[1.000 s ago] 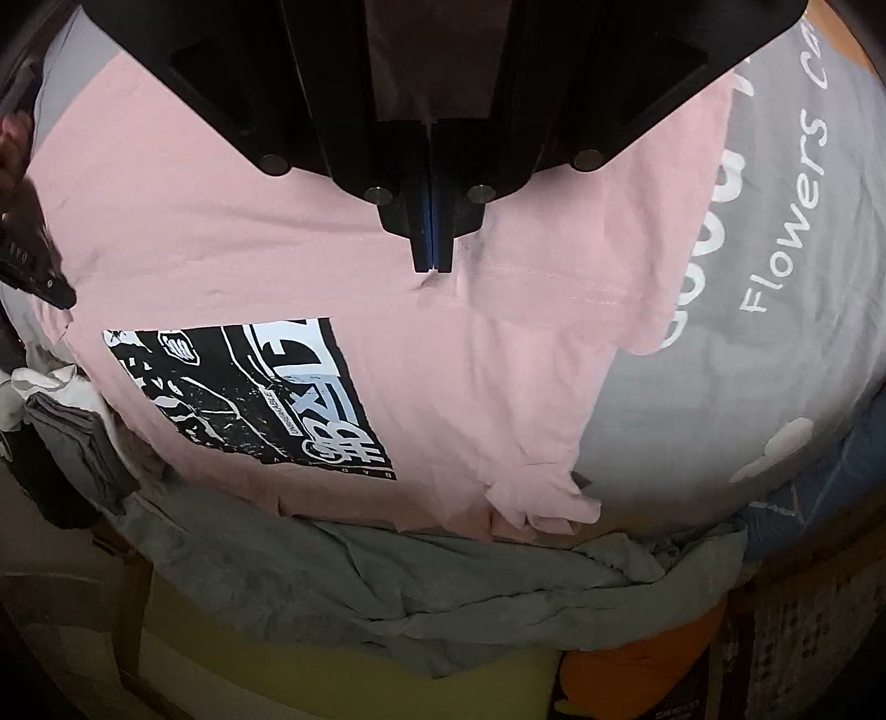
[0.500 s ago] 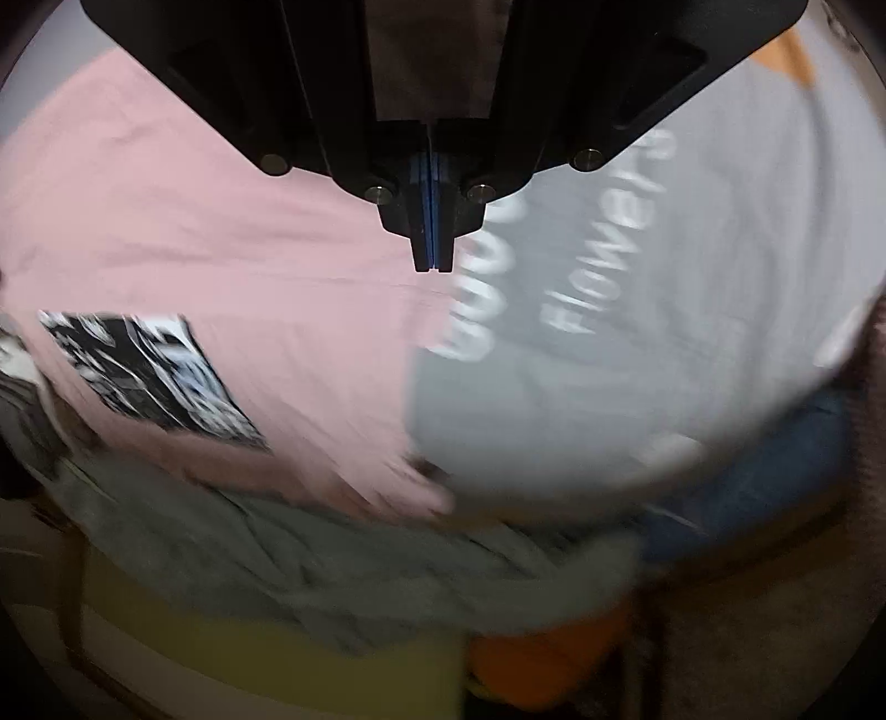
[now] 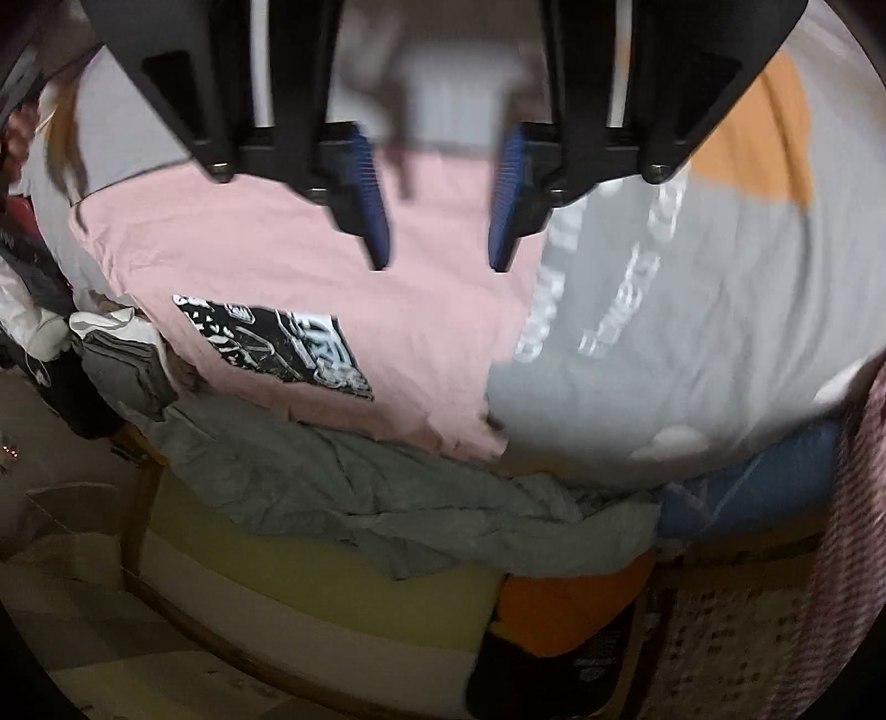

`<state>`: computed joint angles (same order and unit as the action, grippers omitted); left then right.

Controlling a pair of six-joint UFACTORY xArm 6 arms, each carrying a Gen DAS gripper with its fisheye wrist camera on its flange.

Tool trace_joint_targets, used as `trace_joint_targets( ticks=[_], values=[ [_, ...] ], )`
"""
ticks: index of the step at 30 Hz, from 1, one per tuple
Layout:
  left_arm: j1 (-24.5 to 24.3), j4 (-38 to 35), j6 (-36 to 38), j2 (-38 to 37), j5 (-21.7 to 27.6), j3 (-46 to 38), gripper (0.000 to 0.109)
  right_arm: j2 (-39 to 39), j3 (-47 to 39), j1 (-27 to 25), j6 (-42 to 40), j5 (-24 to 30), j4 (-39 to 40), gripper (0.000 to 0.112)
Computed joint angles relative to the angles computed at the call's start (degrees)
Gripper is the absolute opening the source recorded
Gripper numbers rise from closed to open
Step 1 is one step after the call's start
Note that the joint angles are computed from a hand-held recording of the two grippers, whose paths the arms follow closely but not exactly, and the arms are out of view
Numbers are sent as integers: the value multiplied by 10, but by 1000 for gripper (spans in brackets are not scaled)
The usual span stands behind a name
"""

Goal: Fold small clothes
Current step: 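Close the left gripper on the shirt side while the right gripper grasps it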

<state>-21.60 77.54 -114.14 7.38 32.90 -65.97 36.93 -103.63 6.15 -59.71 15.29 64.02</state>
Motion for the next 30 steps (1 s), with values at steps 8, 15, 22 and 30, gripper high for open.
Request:
trace_joint_targets(
  ticks=[8,15,22,30],
  values=[
    [3,-46,-74,13,-79,29,43,-36,95,-39,100,98,-11,42],
    [38,-3,-167,29,-145,21,55,50,-33,-73,209,233,-33,43],
    [47,92,-326,40,-116,4,55,110,-128,-62,244,232,-67,48],
    [28,116,-353,1,-60,33,3,72,-64,-71,199,177,34,3]
  ],
)
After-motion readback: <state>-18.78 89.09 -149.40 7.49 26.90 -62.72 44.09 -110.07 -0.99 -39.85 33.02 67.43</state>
